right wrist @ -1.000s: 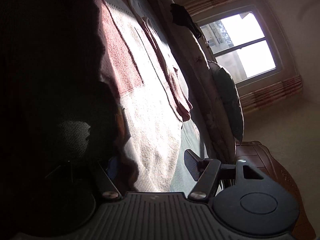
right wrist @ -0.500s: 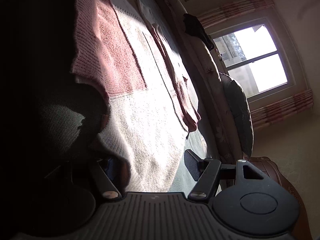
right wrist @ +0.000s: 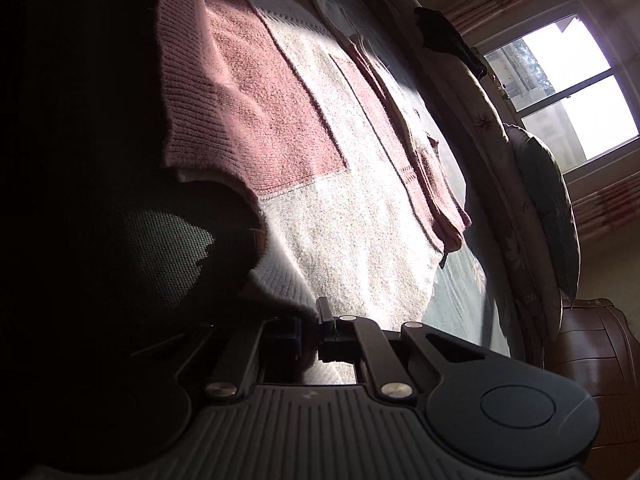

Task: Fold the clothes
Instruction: 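Close both grippers on the pink ribbed hem edge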

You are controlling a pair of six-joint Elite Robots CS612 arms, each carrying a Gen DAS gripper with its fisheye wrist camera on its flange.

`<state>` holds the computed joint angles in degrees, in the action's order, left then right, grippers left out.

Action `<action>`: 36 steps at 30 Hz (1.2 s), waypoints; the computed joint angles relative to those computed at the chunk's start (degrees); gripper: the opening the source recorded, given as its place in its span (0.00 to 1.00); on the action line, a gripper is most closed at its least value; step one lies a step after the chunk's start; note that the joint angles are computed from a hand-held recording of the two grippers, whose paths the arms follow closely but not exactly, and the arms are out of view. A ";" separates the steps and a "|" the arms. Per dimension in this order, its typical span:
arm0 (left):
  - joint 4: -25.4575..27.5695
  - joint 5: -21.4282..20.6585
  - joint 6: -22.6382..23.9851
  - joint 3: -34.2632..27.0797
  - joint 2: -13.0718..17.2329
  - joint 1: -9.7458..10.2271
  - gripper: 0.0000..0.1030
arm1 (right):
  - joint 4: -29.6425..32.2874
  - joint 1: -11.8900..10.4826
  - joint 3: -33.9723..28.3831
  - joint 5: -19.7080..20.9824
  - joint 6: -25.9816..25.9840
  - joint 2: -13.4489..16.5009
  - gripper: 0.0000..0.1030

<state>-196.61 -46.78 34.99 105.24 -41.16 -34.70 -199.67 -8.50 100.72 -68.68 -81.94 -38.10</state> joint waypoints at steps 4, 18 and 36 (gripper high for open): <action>-0.27 1.07 2.36 -0.47 0.52 -0.15 0.08 | 1.15 -0.02 -0.32 0.18 0.11 -0.16 0.08; 2.57 1.11 3.79 -1.39 0.93 -0.31 0.06 | 2.61 -0.45 -0.48 1.63 0.15 -0.34 0.08; -1.09 4.33 4.74 -2.32 1.41 -0.56 0.04 | -3.98 -1.42 0.47 4.72 2.91 -0.47 0.07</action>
<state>-197.70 -42.44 39.73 102.92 -39.74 -35.26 -203.65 -9.92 101.19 -63.96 -79.04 -38.57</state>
